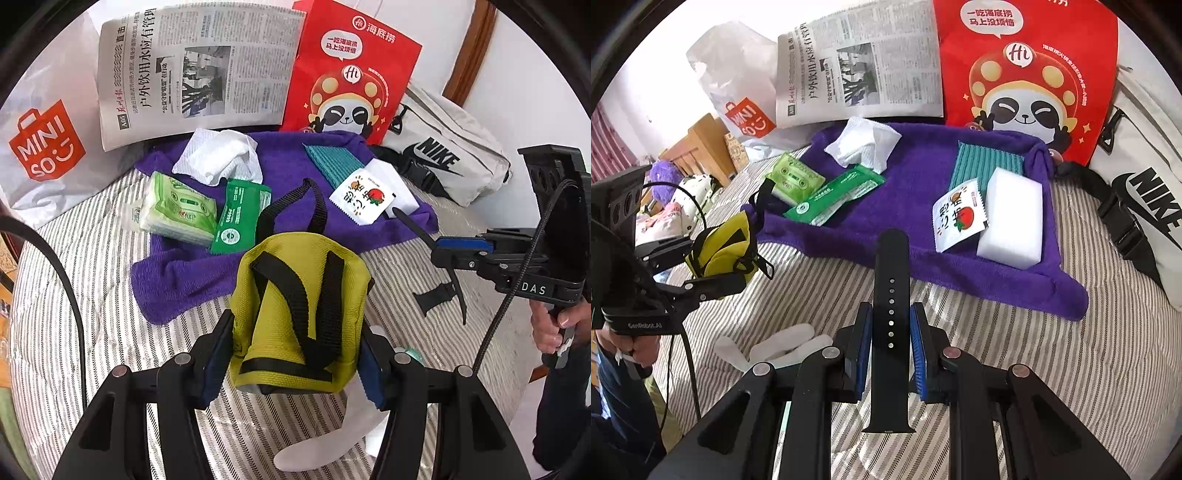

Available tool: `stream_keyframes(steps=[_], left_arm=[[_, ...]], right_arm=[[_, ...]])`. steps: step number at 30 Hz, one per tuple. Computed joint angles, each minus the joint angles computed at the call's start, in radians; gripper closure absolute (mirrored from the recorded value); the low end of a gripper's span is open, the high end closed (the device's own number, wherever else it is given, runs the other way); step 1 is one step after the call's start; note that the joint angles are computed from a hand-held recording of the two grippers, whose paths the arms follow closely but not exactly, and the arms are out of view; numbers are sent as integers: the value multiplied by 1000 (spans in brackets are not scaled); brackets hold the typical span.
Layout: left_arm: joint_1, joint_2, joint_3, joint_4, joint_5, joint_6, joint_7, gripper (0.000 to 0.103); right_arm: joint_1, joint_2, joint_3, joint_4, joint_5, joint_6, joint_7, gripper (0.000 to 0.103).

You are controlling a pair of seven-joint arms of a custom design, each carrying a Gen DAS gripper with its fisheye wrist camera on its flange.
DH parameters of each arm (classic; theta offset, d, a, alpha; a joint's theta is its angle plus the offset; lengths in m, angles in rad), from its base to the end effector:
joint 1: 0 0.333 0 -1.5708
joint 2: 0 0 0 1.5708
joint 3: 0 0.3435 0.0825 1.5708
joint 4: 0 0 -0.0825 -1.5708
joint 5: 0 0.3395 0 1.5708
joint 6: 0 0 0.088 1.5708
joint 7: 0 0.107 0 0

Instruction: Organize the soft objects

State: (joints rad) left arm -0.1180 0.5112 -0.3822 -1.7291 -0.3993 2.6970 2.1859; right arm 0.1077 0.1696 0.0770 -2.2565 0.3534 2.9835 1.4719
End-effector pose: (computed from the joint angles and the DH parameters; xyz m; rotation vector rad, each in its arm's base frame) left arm 0.6223 -0.2751 0.4046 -1.2338 2.6599 -0.9418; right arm 0.5476 0.0760 0.4084 -1.7929 1.8938 -0.3353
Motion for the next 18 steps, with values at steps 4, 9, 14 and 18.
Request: stream_keyframes(steps=[4,9,14,18], left_arm=[[6,4,-10,17,-19,-5,-2,45],[-16,23,12,69,6,-23,-37,45],[-38,68,36,163,51,-57,-86,45],[-49,113,51,252,91,-88,-124,45]], right_arm=[[35,16,-48,26,-100,-1,107,82],[17,44,-39,78,-118,-11,138,82],[-12,86,-27,159,-102,-37,139,82],[-11,134,-47,245,-125,-58,177,82]])
